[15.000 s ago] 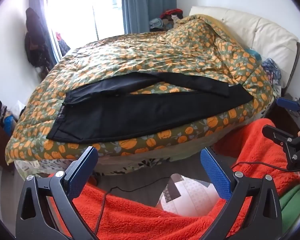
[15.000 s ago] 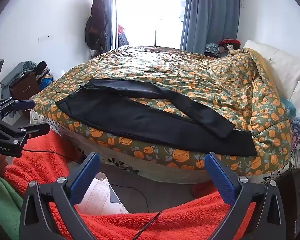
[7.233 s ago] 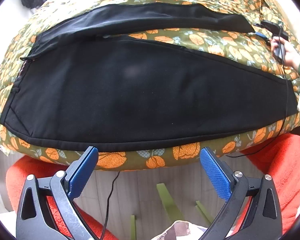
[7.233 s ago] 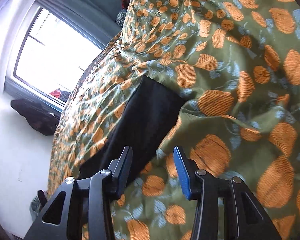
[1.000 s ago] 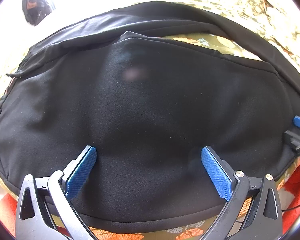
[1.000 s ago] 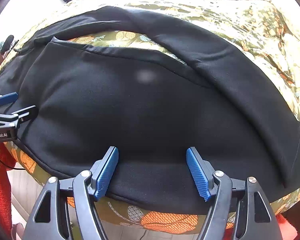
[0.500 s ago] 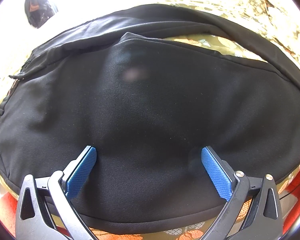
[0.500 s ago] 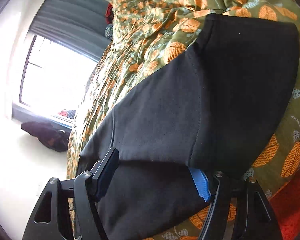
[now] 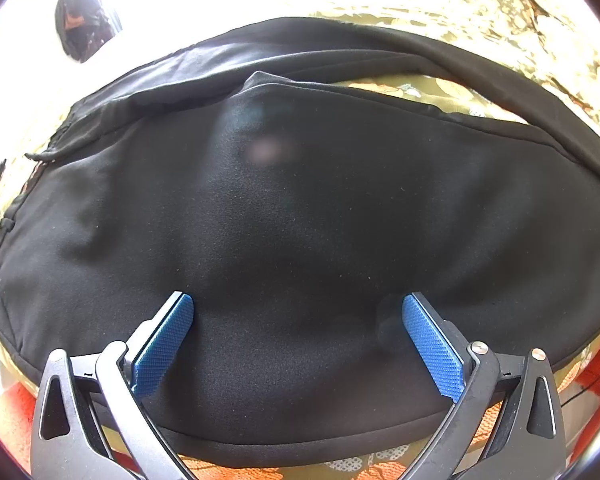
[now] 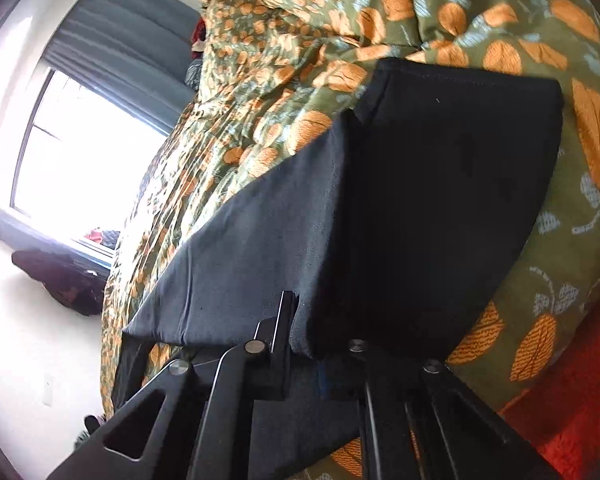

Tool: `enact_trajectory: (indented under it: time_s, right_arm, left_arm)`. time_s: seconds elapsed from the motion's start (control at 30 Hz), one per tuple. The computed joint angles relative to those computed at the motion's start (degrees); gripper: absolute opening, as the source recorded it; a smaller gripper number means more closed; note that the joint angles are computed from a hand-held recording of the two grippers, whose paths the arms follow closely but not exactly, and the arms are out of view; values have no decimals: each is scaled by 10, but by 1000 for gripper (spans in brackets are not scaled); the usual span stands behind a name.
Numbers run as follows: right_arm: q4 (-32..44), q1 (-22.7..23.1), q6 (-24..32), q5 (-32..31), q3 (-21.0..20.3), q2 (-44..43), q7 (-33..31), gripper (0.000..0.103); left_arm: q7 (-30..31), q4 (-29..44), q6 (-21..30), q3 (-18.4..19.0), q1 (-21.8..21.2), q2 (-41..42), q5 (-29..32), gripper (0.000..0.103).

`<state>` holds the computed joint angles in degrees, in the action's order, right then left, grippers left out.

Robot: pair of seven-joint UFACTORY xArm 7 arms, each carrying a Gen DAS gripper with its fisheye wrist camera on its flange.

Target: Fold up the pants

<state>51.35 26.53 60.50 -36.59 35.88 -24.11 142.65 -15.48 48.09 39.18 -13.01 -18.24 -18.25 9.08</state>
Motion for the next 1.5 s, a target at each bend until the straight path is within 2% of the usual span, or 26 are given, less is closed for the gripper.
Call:
enact_trajectory:
  time_s: [0.07,0.13,0.2,0.3,0.37,0.43,0.5,0.63,0.7,0.77,0.8,0.83,0.9,0.97,1.07,1.17,1.23,1.3,1.33,1.37,1.4,1.43,1.5]
  right_arm:
    - [20,2,16,-15,5,4,-31,8]
    - [40,2,24,-31,8,8,-58,8]
    - [60,3,27,-47,9,13,-92,8]
    - [90,5,33,-69,13,19,-147,8]
    - [107,6,33,-81,18,20,-173,8]
    - [125,6,39,-89,26,24,-194,8]
    - [141,6,43,-98,33,26,-214,8]
    - [169,6,47,-107,46,24,-252,8]
    - [179,7,51,-105,55,15,-265,8]
    - [175,6,37,-103,57,-5,-278,8]
    - [166,5,16,-105,57,-20,-280,8]
    - [154,6,-9,-106,54,-36,-282,8]
    - [125,12,-54,-96,43,-66,-283,8]
    - [97,17,-56,-58,33,-87,-288,8]
    - [44,31,-21,35,0,-113,-311,8]
    - [18,23,2,64,-35,-125,-390,8]
    - [26,-3,-10,35,-38,-136,-431,8]
    - [28,-24,-64,4,-47,-154,-459,8]
    - [21,-23,-106,3,-64,-158,-475,8]
    - [4,2,-140,18,-98,-161,-496,8]
    - [-8,24,-150,56,-125,-156,-528,8]
    - [-20,44,-137,115,-147,-149,-566,8]
    - [-59,72,-79,227,-181,-149,-594,8]
  left_arm:
    - [4,36,49,3,-1,14,-12,103]
    - [25,82,90,18,-7,33,-50,102]
    - [63,121,93,43,-12,52,-119,102]
    - [94,218,114,70,-2,118,-221,102]
    - [103,293,131,83,15,177,-312,102]
    - [89,347,128,83,37,226,-370,102]
    - [57,406,133,76,51,279,-376,102]
    - [2,533,183,60,62,386,-346,101]
    - [-18,559,179,54,60,407,-331,101]
    - [-22,574,167,46,65,423,-334,95]
    - [-23,576,161,42,67,427,-338,79]
    - [-22,589,169,36,72,438,-345,48]
    - [-21,618,192,22,79,463,-353,5]
    - [-2,606,187,28,73,447,-340,5]
    - [34,594,183,35,60,409,-296,5]
    - [52,556,148,35,70,340,-319,5]
    - [81,484,103,40,80,259,-344,5]
    - [108,395,66,51,79,174,-347,5]
    - [113,341,59,58,77,129,-339,5]
    - [112,293,62,63,74,94,-328,5]
    - [107,238,72,65,70,58,-314,5]
    - [103,186,87,67,65,29,-301,5]
    - [96,104,118,65,52,-4,-286,5]
